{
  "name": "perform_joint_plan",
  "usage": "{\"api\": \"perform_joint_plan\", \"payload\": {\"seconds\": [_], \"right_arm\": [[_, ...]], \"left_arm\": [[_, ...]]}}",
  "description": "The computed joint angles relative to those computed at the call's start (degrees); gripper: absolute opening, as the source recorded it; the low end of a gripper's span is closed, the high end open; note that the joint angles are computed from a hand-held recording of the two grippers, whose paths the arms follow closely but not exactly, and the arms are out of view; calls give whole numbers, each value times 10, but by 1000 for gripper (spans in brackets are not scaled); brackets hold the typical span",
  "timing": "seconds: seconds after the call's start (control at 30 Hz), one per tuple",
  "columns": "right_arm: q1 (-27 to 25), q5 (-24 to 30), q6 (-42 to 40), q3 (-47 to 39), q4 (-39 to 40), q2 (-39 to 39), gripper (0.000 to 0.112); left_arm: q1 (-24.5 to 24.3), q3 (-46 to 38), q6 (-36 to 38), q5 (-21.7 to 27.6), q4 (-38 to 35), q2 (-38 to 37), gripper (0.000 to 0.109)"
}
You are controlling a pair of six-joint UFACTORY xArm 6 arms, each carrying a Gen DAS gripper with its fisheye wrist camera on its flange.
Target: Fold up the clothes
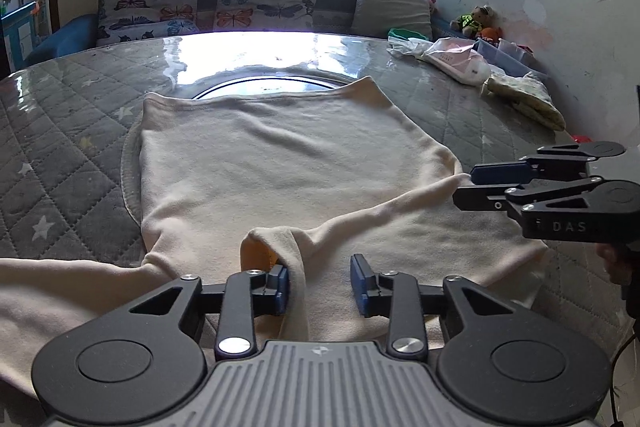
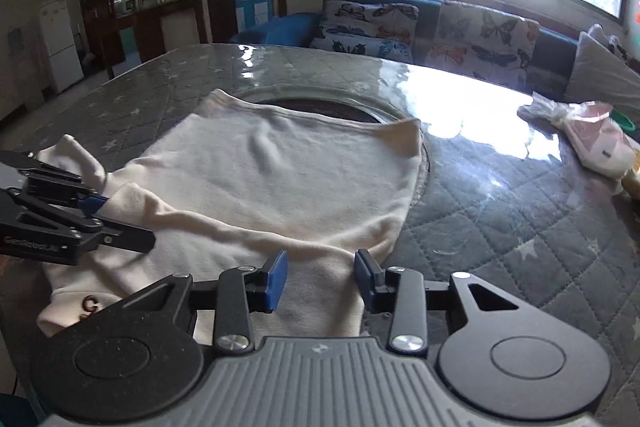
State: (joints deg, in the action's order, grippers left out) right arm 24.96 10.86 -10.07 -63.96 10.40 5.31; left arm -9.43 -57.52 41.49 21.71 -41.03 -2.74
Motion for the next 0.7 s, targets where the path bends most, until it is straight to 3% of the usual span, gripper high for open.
{"api": "perform_joint_plan", "payload": {"seconds": [0.23,0.5,0.7], "right_arm": [[3,0,80,0,-112,4,41],[42,8,1,-3,-43,0,52],[55,20,22,-6,-84,8,52]], "left_arm": [[-3,13,-28,-15,23,-11,51],[3,43,-90,-52,87,-35,64],[19,61,-125,-67,124,-51,70]]}}
